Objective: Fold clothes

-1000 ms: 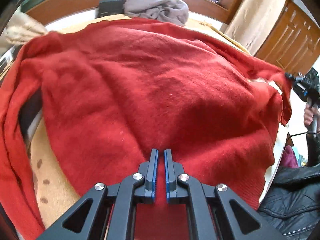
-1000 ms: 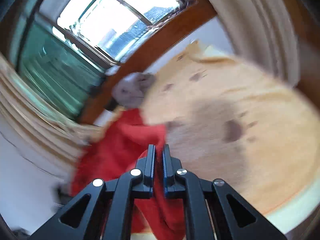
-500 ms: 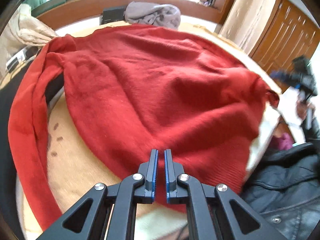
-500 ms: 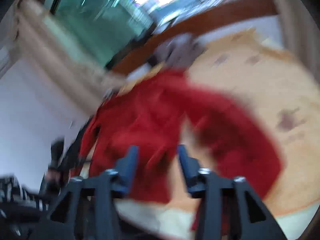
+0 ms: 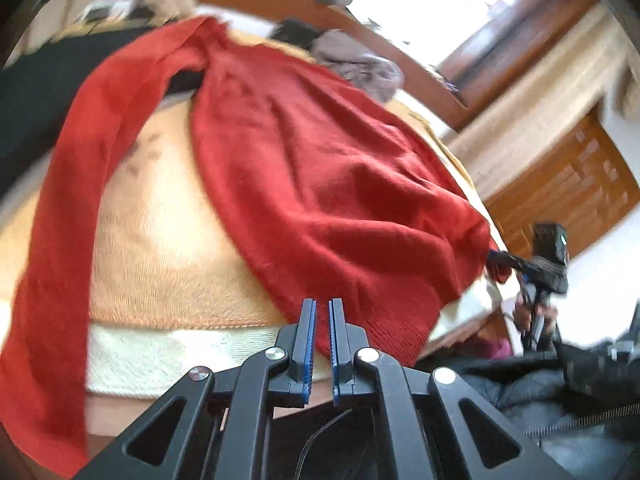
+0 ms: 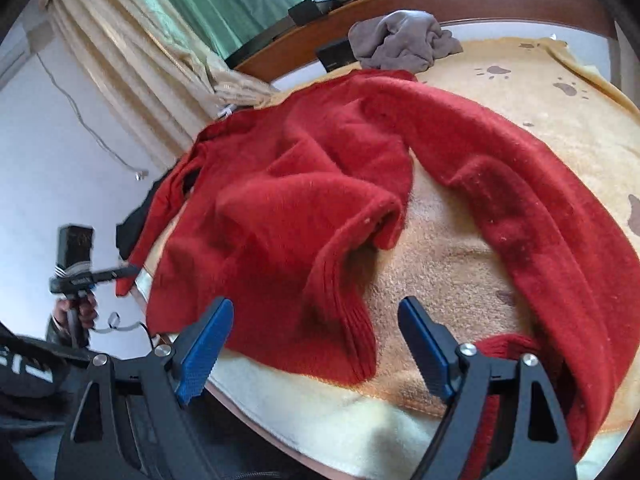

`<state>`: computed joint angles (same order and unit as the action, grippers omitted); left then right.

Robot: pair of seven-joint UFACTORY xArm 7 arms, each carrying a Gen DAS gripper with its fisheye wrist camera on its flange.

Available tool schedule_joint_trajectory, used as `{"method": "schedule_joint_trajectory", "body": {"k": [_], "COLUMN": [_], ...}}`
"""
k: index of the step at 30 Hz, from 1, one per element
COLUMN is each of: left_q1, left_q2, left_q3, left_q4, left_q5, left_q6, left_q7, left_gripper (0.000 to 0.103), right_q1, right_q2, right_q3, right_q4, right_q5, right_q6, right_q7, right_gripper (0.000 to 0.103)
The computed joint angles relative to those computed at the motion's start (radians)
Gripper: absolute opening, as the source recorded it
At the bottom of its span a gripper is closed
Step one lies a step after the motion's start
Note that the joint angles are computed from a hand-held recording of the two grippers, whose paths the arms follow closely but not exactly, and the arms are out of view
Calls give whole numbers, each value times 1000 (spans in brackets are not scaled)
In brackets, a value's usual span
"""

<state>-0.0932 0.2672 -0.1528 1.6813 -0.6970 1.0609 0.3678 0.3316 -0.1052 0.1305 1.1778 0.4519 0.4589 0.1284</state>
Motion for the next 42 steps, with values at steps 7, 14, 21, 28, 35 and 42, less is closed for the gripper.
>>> {"method": "schedule_joint_trajectory", "body": {"k": [7, 14, 21, 28, 35, 42], "left_q1": [-2, 24, 48, 57, 34, 9], "left_q2": [36, 54, 94, 154, 171, 125], "left_q3": [-2, -19, -32, -51, -59, -51], "left_q4": [10, 23, 58, 148, 173, 119], "left_q5": [-5, -118, -190, -200, -172, -118], "left_q6": [-33, -9, 20, 126, 127, 51], "left_q7": [-128, -157, -227, -322, -349, -359], "left_gripper": [29, 76, 76, 76, 76, 9], "right_q1": [-4, 3, 16, 13, 8, 0], "right_q2": [-9, 2, 16, 20, 30, 70], "right_q3": [1, -10, -14, -11, -9, -3], "right_q4": [-12, -11, -10, -3, 2, 46], "right_q5": [-28, 48, 178, 243, 280, 289], "right_q6": [18, 8, -19, -19, -26, 43], "right_q7": [43, -6, -120, -178, -211, -231], "right_gripper": [91, 92, 92, 92, 92, 13]}}
